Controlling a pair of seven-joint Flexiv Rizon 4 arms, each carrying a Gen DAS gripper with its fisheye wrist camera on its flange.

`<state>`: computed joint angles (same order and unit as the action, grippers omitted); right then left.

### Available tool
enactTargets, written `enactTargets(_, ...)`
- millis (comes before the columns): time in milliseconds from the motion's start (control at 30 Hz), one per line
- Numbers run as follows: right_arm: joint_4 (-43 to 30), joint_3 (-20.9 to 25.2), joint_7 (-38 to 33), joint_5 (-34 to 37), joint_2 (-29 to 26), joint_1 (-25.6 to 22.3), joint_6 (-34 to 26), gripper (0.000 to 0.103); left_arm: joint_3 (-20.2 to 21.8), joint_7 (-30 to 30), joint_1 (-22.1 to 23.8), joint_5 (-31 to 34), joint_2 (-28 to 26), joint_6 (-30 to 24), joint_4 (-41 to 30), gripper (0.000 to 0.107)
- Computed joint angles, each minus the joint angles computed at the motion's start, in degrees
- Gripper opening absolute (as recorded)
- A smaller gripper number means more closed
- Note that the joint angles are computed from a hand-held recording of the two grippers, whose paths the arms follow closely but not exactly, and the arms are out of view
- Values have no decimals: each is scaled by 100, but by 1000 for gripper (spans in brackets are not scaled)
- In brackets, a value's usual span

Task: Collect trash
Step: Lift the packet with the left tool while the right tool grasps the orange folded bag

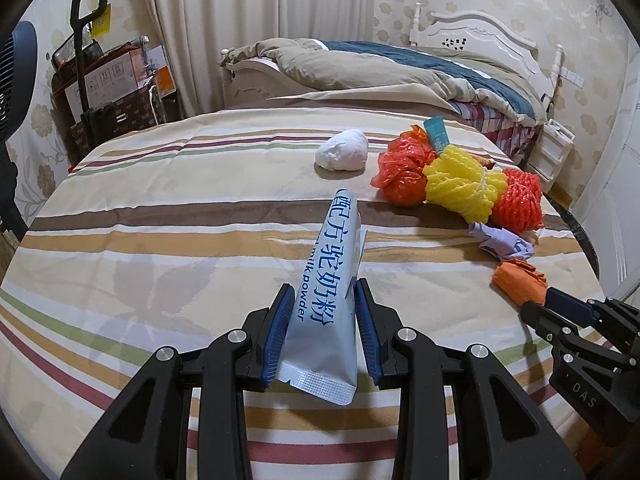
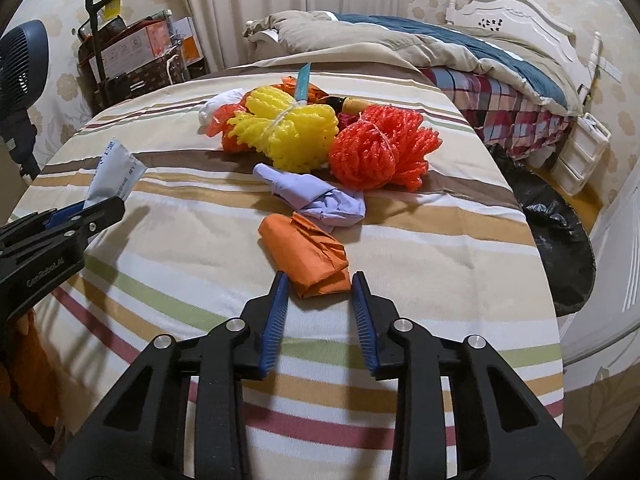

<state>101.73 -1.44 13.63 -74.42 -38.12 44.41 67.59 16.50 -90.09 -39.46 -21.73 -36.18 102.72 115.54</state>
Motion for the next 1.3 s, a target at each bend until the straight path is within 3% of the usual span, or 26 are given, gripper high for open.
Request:
enactTargets(333, 81, 33, 196, -152, 50, -75, 179, 33, 122, 22, -149, -36, -7, 4, 13, 34)
enactTargets(433, 44, 23, 166, -139, 38, -57, 154, 43, 174, 6, -181, -67, -4, 3, 28, 34)
enactTargets(667, -158, 9, -106, 32, -109, -35, 83, 42, 191, -34, -166, -84, -22, -22, 14, 34)
enactTargets(800, -182, -33, -308, 134, -128, 52, -13, 37, 178, -45, -154, -63, -25, -30, 6, 34)
enactTargets(1300, 257, 21, 841, -883, 359, -198, -175, 35, -246, 116, 1, 46, 34, 189, -128, 34)
